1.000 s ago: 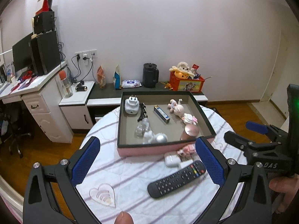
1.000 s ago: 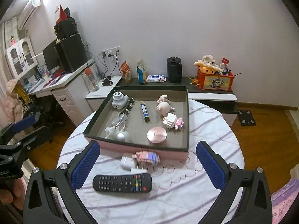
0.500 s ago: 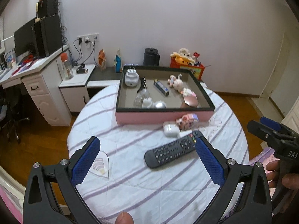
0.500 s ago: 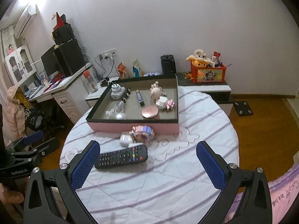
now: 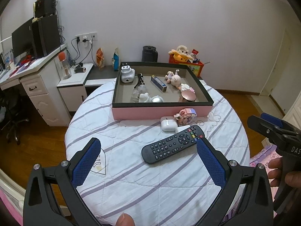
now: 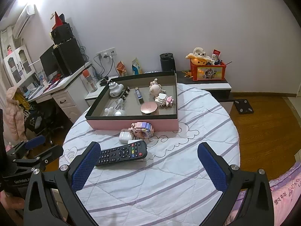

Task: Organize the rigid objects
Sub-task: 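Grasp the black remote control with the left tool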

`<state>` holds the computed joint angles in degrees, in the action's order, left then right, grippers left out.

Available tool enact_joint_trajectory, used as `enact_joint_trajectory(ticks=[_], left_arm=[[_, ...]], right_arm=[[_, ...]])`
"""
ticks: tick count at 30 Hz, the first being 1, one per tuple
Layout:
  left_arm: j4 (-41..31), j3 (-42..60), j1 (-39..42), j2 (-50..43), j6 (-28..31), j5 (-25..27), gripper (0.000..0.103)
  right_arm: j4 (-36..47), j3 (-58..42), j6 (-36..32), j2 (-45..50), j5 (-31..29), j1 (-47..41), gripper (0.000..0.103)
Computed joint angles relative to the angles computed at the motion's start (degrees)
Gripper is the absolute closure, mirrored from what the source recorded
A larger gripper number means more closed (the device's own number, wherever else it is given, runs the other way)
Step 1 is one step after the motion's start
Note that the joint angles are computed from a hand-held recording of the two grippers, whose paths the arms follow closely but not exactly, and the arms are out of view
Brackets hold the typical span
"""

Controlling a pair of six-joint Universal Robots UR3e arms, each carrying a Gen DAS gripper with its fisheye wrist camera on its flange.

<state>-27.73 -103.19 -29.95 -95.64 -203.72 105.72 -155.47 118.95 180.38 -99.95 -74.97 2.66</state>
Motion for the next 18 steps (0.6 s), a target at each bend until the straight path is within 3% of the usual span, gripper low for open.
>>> enact_joint_trajectory(ticks=[11,18], left_arm=[[1.46,-1.45,0.33,-1.08,1.14,-1.05,0.0],[4.67,-0.73,2.1,-7.94,8.61,-6.43,0.0]], right_arm=[[0.26,-1.35,0.32,1.7,-1.31,1.42,0.0],[-0.01,-1.5,0.41,2.98,-1.83,1.44,0.0]])
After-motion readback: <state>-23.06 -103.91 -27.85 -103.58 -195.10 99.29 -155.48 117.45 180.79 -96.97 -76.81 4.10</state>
